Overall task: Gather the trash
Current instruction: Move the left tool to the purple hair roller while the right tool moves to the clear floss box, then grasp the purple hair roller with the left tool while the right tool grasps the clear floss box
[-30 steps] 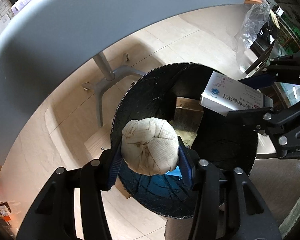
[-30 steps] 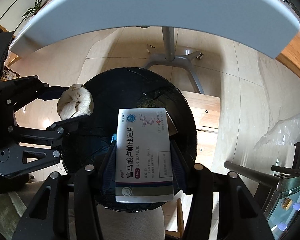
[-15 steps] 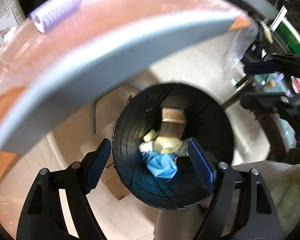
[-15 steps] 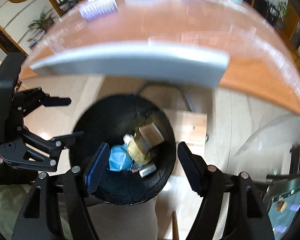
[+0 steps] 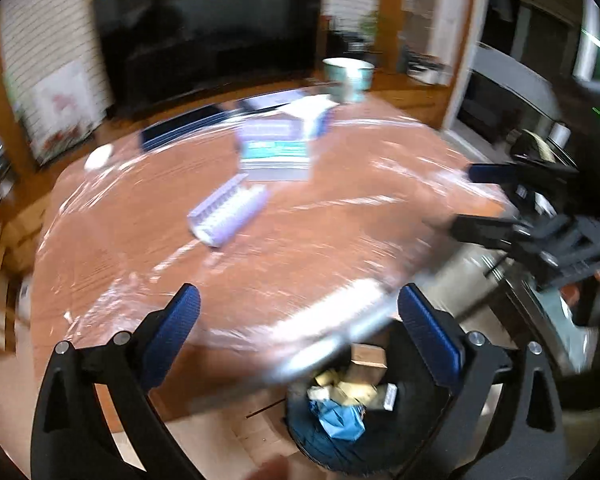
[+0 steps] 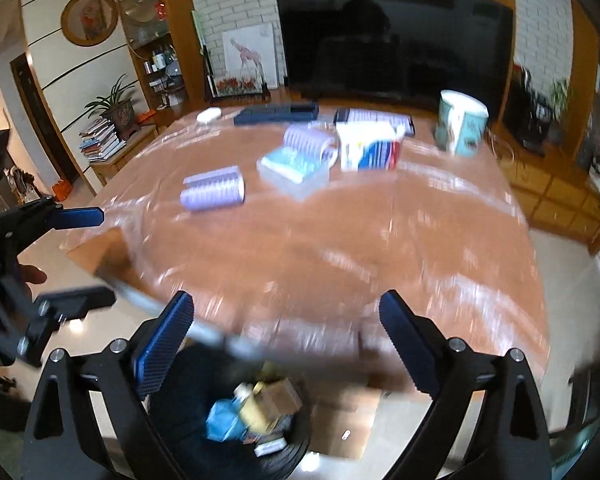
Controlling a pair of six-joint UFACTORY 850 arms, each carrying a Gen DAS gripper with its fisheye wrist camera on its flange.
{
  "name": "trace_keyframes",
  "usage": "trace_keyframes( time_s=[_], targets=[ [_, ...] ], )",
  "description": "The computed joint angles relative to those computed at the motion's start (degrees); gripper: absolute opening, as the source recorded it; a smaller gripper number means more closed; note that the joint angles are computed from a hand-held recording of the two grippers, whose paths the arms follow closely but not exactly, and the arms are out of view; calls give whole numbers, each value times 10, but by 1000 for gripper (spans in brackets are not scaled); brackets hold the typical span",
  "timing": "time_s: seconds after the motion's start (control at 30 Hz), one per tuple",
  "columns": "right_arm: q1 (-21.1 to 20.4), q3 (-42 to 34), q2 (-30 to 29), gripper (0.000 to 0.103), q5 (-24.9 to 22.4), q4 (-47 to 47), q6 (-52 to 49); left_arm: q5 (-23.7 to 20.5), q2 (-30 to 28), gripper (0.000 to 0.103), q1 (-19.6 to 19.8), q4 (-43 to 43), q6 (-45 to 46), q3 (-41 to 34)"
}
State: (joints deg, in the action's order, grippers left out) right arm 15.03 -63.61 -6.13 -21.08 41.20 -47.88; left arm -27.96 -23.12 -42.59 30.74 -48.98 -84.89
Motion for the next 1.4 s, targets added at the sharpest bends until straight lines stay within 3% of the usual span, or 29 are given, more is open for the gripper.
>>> trace_keyframes(
  time_s=[0.1,0.3,0.83,1.27,1.4],
  targets=[
    [1,-30,-30,93,3,-9,-11,-20,-28,100,23,-33,13,-33],
    [-3,-118,-114,93,-24,-25,-2,-53,-68,100,44,-3,10,-80],
    [-3,-316,-278,93,-138,-51,15,-86,-154,100,73,-115,200,-185],
    [7,-386,-334,93,-189,-62,11,-104,-193,100,86,-156,247,-230],
    [9,-394,-342,93,-203,-51,3,-102,-196,88,89,-177,266,-234]
  ],
)
